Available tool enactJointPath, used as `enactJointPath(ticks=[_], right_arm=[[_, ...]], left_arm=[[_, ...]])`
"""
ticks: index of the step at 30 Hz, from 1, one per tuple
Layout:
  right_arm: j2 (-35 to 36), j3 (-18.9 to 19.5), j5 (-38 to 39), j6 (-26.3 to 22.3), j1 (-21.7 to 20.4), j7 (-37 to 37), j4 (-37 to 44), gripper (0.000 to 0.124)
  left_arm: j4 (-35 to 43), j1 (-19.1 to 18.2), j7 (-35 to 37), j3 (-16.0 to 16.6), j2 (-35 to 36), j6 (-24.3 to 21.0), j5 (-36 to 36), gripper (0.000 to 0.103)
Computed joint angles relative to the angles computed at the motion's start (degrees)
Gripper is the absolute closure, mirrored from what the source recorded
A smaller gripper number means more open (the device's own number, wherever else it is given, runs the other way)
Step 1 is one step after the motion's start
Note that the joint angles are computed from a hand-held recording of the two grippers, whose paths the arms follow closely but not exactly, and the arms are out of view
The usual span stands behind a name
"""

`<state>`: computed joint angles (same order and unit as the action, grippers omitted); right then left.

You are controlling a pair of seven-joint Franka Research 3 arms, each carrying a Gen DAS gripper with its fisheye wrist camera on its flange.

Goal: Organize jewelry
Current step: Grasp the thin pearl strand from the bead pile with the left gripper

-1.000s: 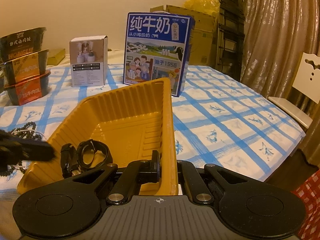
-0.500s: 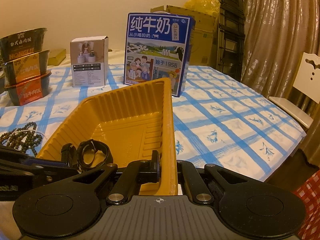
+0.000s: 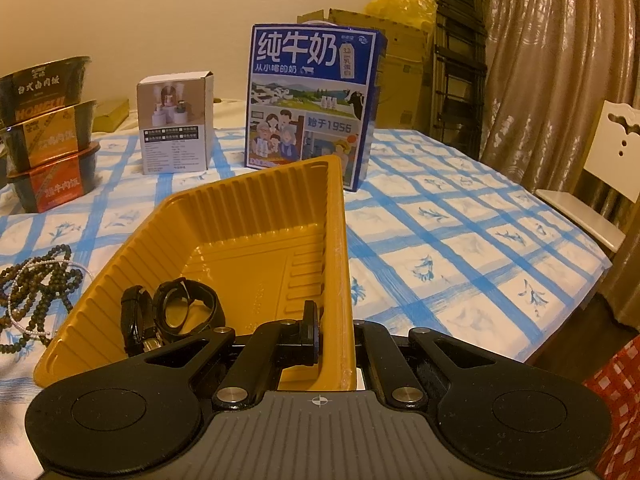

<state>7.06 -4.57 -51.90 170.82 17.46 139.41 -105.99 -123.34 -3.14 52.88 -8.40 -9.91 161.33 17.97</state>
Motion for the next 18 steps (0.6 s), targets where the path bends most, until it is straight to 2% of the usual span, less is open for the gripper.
enactJointPath(ticks=[4,8,18], right_arm=[[0.02,-0.13,-0.93,-0.32,0.17,1.25,0.01,0.121],[-0.01,0.04,-1.13,-0.79,0.17,1.55,0.05,0.121],[-0.19,0.52,-1.06,-1.34,-0.1,1.13,-0.06,0.121]], left_arm=[[-2.65,2.5,-4.05,-0.59,-2.97,-3.93,4.88,0.085],[-4.13,3.64,-6.52,-0.94,-4.06,-6.0,8.19,0.085],[-4.14,2.56,-5.07,-0.45,-2.36,-4.48,8.43,0.085]])
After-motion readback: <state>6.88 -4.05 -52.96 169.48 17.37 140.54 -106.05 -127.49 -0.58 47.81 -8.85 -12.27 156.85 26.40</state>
